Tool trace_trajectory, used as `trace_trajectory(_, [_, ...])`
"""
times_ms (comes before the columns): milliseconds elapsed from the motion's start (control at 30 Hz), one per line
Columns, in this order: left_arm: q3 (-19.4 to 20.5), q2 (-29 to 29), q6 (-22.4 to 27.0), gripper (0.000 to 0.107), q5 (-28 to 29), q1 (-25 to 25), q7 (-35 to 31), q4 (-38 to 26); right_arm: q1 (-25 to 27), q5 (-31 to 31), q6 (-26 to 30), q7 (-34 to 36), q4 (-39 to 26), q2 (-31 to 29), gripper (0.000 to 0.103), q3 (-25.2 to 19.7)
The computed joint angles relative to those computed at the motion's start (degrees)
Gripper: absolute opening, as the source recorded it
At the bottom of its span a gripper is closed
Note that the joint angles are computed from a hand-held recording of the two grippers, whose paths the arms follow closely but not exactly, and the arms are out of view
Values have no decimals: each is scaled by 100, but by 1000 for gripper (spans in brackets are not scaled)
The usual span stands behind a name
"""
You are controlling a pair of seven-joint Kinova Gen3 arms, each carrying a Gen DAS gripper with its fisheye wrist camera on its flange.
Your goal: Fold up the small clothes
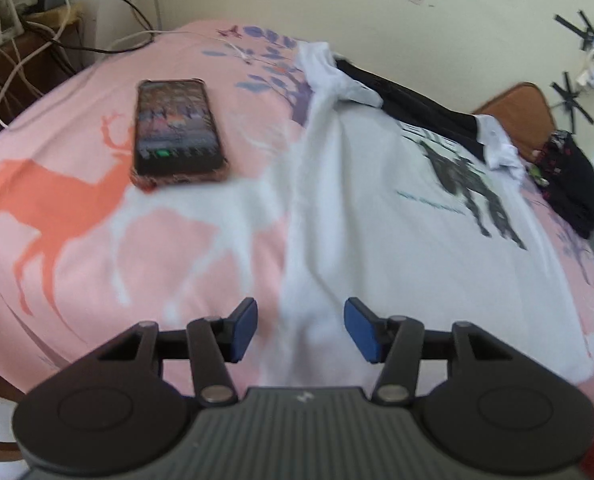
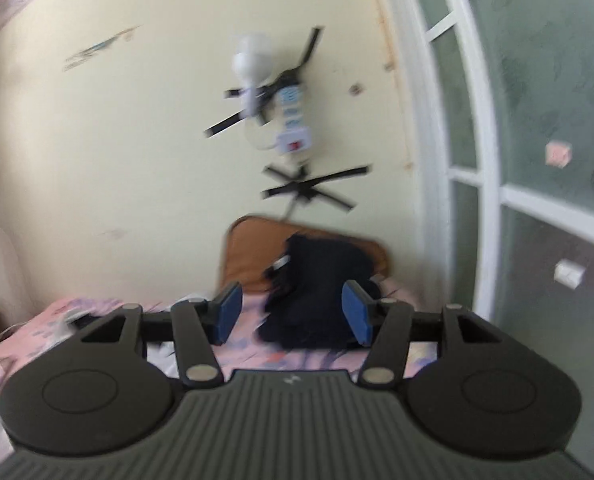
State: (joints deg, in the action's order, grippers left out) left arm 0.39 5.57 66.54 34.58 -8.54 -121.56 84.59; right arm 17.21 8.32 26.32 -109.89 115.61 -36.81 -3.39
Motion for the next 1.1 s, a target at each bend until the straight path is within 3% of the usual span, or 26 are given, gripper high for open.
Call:
trace_trajectory(100, [-23,-194,-140,55,17,8,-222,262,-796,-655,332,578,183,25,59,326])
trace_trajectory(200, [-94,-316,-147,55,-43,22,-235,426,-1593,-1354,605,1079,448,458,58,702])
trace_trajectory(367, [-243,-481,-109,55,37,-21,-382,695,-2855,-2481,519,1995,1005,1051,58,1669])
trace_trajectory(433, [-270,-472,-98,55,113,-27,-462,762,-3272,-2608,448,2082,1063,1164,58,1953])
trace_trajectory(600, [-224,-419,-160,54,192,25,-524,882,-3031,-2539,696,2064,948,1162,58,1699])
trace_trajectory(667, [-194,-401,-207,48,165,62,-484,909,-2893,-2599,809,2092,923,1172,58,1621])
trace_trajectory(700, [-187,-387,-218,42,155,73,-466,911,-2892,-2664,864,2153,915,1163,58,1650])
trace_trajectory(767, [-178,-324,-122,14,104,78,-416,840,-2945,-2800,892,2334,965,1143,57,1721])
trace_trajectory(800, [-184,-287,-33,9,132,56,-414,794,-3044,-2902,886,2482,976,1160,55,1822])
trace_trajectory(867, [-214,-262,124,6,251,-23,-454,729,-3120,-3083,1015,2753,947,1248,15,1938])
trace_trajectory(933, [-372,-227,421,6,604,-129,-568,638,-3033,-3092,982,2826,905,1349,7,1805])
trace_trajectory(1000, [-526,-211,672,5,1052,-296,-641,565,-3118,-3357,965,3095,862,1398,5,2005])
trace_trajectory(1100, [-157,-138,894,5,1751,-1018,-655,412,-3075,-3616,782,3339,782,1416,5,2075])
